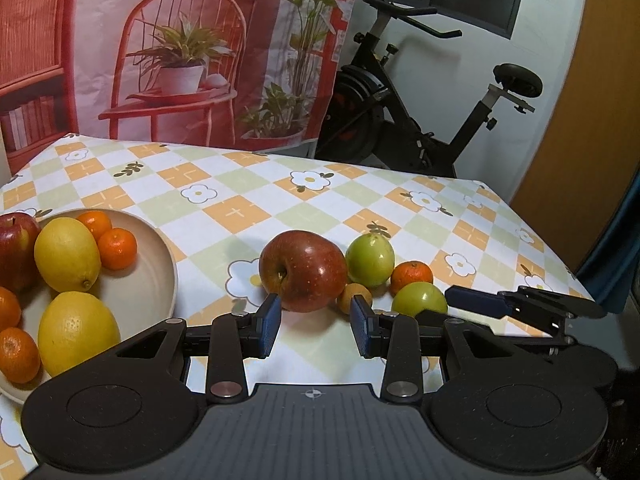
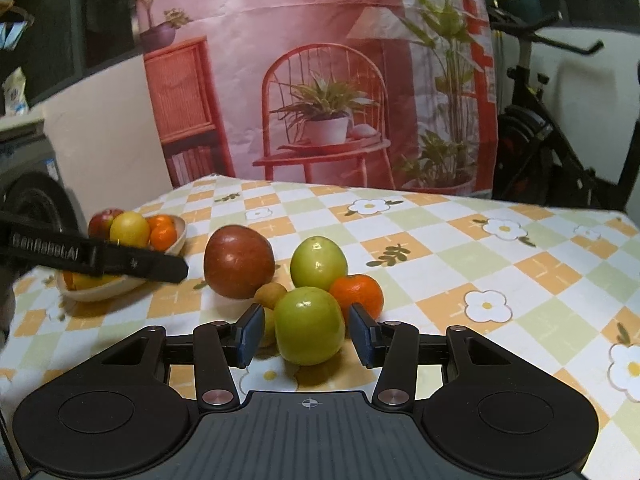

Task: Organize fruits
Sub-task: 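Position the left gripper at a brown kiwi while the right gripper reaches a green apple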

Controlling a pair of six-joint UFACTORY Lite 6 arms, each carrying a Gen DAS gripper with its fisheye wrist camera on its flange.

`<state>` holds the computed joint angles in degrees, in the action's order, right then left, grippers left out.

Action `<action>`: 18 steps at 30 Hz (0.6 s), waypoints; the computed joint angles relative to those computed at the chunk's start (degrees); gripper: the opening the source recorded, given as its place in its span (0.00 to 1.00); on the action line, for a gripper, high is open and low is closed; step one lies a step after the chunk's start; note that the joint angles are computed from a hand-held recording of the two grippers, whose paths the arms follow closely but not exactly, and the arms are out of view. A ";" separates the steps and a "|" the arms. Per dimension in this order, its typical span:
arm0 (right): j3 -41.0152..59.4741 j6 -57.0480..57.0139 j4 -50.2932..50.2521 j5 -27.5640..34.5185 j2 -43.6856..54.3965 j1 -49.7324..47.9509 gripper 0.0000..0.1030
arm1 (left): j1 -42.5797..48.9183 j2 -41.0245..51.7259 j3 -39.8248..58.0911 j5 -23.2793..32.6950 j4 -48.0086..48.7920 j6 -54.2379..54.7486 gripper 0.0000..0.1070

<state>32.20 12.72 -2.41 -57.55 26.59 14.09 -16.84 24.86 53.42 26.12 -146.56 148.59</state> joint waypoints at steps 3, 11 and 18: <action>1.33 2.14 -1.47 0.89 0.82 -0.77 0.42 | -0.38 0.09 -0.33 -0.11 -0.37 0.54 0.37; 2.87 1.78 -0.33 3.46 1.78 -0.38 0.42 | -0.60 -0.12 -1.20 0.20 0.05 1.16 0.37; 3.42 2.06 -0.60 5.60 1.85 -0.61 0.39 | -0.56 -0.43 -1.99 0.66 -0.40 2.04 0.37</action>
